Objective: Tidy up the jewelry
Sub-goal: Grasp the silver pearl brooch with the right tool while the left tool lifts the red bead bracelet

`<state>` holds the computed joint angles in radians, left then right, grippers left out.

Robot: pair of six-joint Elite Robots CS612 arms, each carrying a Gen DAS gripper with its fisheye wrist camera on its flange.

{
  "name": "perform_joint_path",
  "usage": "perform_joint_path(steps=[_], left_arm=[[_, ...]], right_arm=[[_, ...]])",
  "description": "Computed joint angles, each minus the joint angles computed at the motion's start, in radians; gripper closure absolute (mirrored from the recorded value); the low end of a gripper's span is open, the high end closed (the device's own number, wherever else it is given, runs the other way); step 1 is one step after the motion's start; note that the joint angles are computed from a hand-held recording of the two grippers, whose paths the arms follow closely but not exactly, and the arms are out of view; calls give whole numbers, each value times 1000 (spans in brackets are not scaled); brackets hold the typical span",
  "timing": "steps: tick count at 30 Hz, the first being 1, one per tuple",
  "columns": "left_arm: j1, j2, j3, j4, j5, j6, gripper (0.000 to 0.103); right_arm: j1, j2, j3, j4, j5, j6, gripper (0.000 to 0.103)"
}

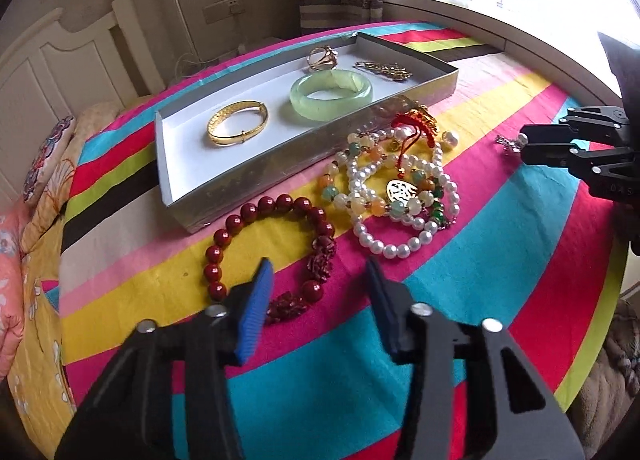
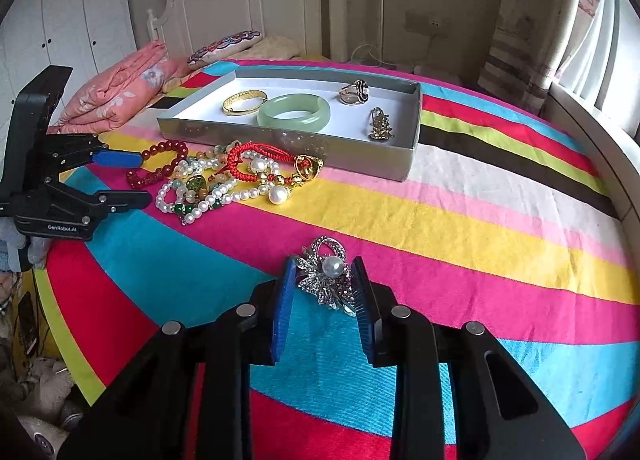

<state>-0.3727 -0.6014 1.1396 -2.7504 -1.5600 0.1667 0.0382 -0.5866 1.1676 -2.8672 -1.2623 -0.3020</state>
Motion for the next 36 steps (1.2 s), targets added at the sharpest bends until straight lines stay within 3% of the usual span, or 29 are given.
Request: perform_joint_path(steps=[2,4,10,19,26,28,36], left_arm=[[0,0,5,-11,5,25,90],[0,-3,19,-38,8,24,91],[-13,-29,107,-199,112,-29,91],[-14,-78,194,-388,164,-99,91],[-17,-90,199,-416,160,-91,92],[-19,-86,192,-413,160,-84,92],[-8,-71,170,-356,95,-106,92]], right_arm=[[1,0,0,-1,-3,-1,74],[2,0,1,-5,-5,-1,74],[-3,-1,7,-22,9,11,76],[-13,-8,31,-92,52,40,76],[-12,-14,35,-103,58,40,76],[-10,-15,33,-106,57,35,90],[-13,-19,25,-49,79,-14,89]])
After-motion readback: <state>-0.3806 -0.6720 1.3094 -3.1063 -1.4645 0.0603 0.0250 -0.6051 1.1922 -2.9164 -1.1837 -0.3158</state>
